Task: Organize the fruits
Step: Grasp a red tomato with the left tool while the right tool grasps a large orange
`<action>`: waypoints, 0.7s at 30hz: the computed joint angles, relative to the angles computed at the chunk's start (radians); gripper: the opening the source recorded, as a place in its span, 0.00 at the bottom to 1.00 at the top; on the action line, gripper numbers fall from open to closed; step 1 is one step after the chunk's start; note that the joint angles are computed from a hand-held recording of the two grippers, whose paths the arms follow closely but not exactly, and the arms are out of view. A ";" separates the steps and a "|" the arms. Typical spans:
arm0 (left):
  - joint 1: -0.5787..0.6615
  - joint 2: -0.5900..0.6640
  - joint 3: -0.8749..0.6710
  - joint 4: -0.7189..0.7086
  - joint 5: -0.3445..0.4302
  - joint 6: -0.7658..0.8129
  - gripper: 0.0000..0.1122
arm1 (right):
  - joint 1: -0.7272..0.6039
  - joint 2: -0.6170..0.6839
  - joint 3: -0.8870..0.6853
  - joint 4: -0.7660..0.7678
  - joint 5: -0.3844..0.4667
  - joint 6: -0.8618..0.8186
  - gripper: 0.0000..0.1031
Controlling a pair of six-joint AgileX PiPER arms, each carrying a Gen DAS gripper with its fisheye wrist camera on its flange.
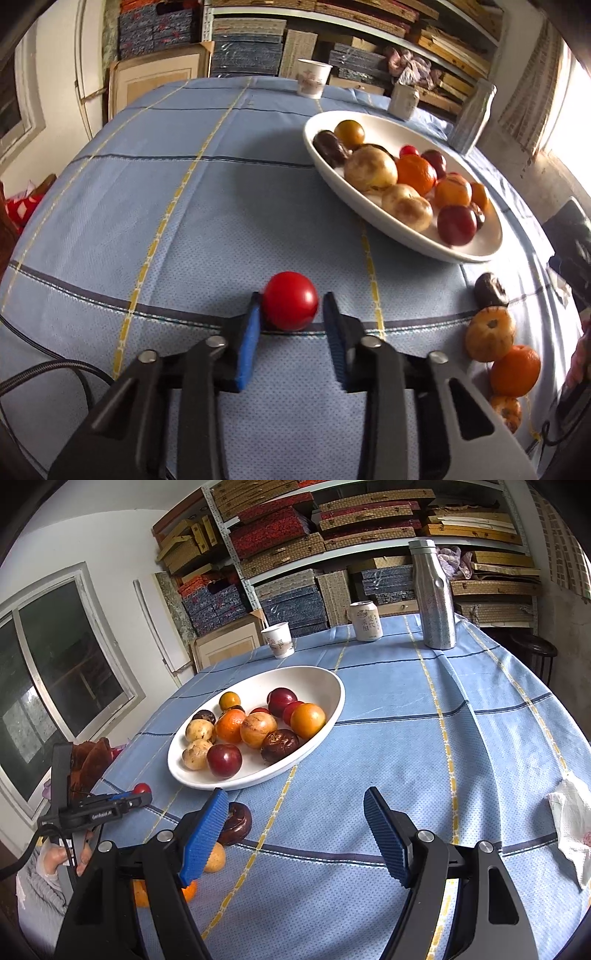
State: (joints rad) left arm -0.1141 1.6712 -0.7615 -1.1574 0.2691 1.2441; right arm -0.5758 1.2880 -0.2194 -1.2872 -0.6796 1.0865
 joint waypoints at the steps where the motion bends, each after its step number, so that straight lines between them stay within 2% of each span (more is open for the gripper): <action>1: 0.010 0.003 -0.002 -0.019 0.016 0.020 0.26 | 0.001 -0.002 0.001 -0.005 -0.003 0.000 0.74; 4: -0.003 0.007 -0.006 -0.030 -0.003 0.025 0.26 | 0.037 -0.011 0.007 -0.007 0.008 -0.007 0.74; 11: -0.048 0.017 -0.026 0.078 -0.057 -0.082 0.26 | 0.123 -0.040 0.028 -0.029 0.038 -0.007 0.73; 15: -0.067 0.017 -0.026 0.124 -0.085 -0.125 0.26 | 0.205 -0.049 0.009 -0.181 0.077 0.128 0.52; 19: -0.068 0.017 -0.026 0.123 -0.084 -0.122 0.26 | 0.326 -0.091 0.012 -0.253 0.145 0.222 0.48; 21: -0.068 0.017 -0.026 0.125 -0.084 -0.125 0.26 | 0.306 -0.101 0.014 -0.303 0.102 0.260 0.48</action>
